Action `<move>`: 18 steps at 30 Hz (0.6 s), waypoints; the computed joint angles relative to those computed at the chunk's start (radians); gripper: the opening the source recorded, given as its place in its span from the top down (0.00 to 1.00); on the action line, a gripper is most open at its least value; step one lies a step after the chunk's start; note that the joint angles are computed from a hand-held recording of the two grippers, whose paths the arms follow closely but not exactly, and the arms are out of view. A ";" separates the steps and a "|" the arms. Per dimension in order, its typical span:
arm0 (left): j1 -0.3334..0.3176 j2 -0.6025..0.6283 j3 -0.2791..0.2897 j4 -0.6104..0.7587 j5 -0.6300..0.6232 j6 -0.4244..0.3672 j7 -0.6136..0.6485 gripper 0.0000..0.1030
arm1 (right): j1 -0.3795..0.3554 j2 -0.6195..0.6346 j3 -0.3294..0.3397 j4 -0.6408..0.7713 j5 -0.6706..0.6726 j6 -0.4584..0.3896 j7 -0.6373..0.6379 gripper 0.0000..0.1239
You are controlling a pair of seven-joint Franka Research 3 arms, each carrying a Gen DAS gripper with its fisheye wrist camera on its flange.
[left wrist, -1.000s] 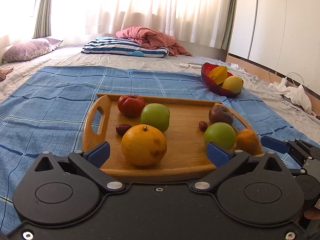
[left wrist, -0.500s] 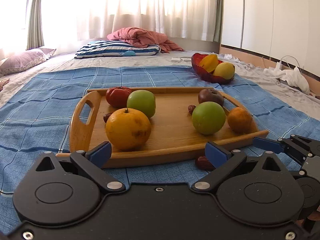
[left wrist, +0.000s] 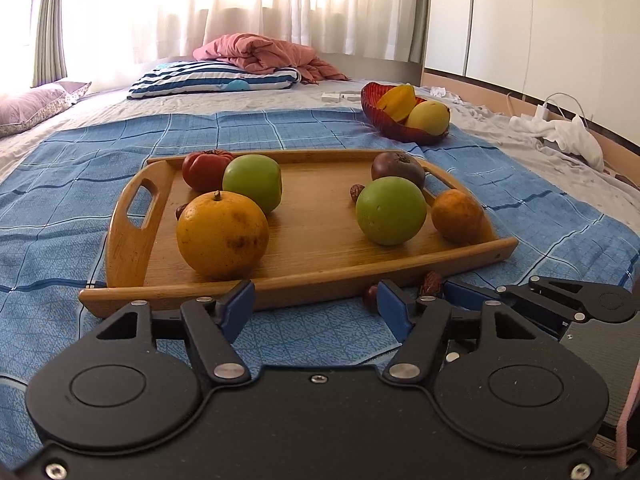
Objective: Organize fruits
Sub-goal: 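Close the left tool on a brown date while the right tool grasps another date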
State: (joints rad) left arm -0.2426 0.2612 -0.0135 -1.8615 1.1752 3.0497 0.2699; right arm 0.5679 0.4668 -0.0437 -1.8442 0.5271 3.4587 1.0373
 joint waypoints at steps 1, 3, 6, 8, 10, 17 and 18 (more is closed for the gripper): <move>0.001 0.001 -0.002 0.000 -0.004 -0.001 0.004 0.38 | 0.066 0.010 -0.067 0.008 0.048 0.004 -0.021 0.80; 0.001 0.007 -0.005 0.003 -0.014 -0.001 0.016 0.38 | 0.116 0.020 -0.114 0.014 0.106 0.018 -0.046 0.80; -0.003 0.021 -0.012 0.010 -0.043 0.001 0.047 0.38 | 0.140 0.021 -0.139 0.019 0.177 0.020 -0.072 0.80; -0.020 0.037 -0.006 0.027 -0.043 -0.007 0.051 0.38 | 0.174 0.026 -0.178 0.027 0.239 0.018 -0.101 0.80; -0.034 0.053 -0.003 0.042 -0.048 -0.014 0.055 0.38 | 0.180 0.026 -0.189 0.031 0.277 0.017 -0.121 0.80; -0.074 0.099 0.016 0.088 -0.085 -0.038 0.071 0.47 | 0.162 0.026 -0.183 0.036 0.321 0.020 -0.168 0.78; -0.082 0.104 0.024 0.093 -0.078 -0.038 0.062 0.48 | 0.152 0.026 -0.173 0.037 0.318 0.023 -0.172 0.76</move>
